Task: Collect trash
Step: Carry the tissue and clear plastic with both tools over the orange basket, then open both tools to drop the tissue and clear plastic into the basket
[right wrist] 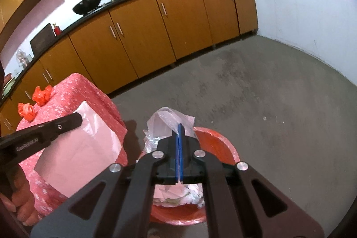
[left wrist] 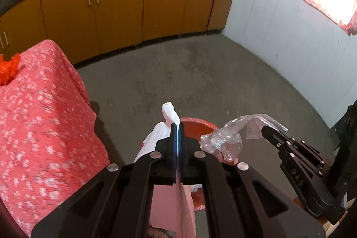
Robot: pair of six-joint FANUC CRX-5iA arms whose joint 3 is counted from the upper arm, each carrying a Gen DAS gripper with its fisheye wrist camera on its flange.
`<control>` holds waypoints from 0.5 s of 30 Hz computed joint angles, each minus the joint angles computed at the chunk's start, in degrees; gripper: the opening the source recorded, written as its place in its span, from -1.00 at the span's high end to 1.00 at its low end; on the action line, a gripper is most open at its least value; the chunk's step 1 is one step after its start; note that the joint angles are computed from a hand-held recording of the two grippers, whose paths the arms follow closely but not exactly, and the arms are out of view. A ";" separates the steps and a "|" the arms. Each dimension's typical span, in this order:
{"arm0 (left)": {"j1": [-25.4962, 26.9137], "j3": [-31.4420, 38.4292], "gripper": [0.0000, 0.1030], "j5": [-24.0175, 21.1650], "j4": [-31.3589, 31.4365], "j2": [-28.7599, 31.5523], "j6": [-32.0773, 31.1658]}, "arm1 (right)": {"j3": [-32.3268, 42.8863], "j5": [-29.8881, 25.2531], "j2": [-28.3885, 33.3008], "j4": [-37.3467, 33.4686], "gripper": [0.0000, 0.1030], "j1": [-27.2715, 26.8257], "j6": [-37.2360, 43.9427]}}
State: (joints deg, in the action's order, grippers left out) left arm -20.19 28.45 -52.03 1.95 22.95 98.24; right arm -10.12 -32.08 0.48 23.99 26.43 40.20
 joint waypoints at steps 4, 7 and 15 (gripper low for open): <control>-0.87 3.02 0.98 -2.29 -0.86 3.08 0.15 | 0.18 -0.45 1.00 -2.39 0.96 -0.85 1.67; -1.36 5.06 0.98 -3.79 -1.15 5.20 0.17 | 0.75 -0.93 2.11 -3.78 0.96 -1.13 2.71; -1.52 7.60 0.97 -6.55 -0.90 8.12 -0.04 | 2.69 -1.43 4.78 -6.10 0.86 -1.81 4.03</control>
